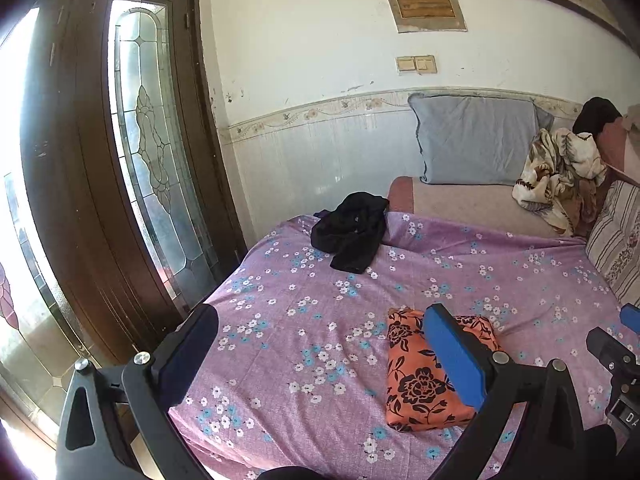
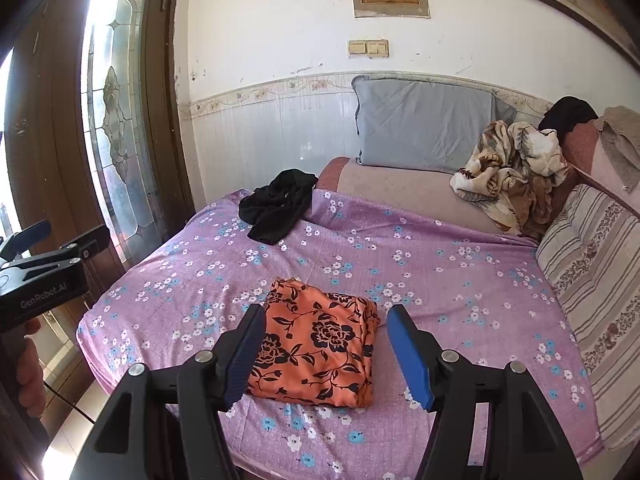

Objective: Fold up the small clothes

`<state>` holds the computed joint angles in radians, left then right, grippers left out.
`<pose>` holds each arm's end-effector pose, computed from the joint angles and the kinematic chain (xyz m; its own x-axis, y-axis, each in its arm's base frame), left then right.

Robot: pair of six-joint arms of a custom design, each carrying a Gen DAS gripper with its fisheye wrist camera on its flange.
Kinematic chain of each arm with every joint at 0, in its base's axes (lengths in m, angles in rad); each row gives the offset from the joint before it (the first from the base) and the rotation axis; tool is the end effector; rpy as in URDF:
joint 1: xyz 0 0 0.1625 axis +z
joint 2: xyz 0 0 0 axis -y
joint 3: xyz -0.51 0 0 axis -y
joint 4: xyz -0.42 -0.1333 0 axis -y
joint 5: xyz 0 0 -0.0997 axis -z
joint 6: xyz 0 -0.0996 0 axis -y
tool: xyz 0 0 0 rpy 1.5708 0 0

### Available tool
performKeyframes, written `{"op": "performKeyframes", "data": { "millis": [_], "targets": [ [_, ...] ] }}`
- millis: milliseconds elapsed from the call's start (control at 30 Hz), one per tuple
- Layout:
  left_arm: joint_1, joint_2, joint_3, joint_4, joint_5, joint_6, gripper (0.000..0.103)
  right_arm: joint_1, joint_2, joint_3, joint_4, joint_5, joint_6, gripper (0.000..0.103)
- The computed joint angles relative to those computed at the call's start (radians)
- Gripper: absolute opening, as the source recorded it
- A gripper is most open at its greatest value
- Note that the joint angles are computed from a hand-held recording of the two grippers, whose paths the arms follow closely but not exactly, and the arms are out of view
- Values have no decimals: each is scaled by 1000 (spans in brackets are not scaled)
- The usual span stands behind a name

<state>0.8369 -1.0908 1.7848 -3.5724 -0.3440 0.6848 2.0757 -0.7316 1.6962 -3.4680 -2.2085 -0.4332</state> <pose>-0.2445 -0.6100 0.4338 -0.5553 -0.2257 -0.8004 0.6785 0.4337 -0.5930 0.4239 -0.6140 0.1904 -0.7272 -0.1918 0.6591 -0.6538 0.4858 -0.5801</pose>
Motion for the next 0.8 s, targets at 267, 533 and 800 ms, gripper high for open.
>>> {"op": "performKeyframes", "data": {
  "millis": [267, 533, 800],
  "targets": [
    [-17, -24, -3, 20, -2, -30, 102, 14, 3, -9, -37, -6, -30, 67],
    [-24, -28, -17, -17, 1, 6, 102, 22, 8, -30, -47, 0, -33, 67],
    [-21, -31, -18, -5, -2, 5, 102, 26, 24, -55, -56, 1, -52, 67]
  ]
}}
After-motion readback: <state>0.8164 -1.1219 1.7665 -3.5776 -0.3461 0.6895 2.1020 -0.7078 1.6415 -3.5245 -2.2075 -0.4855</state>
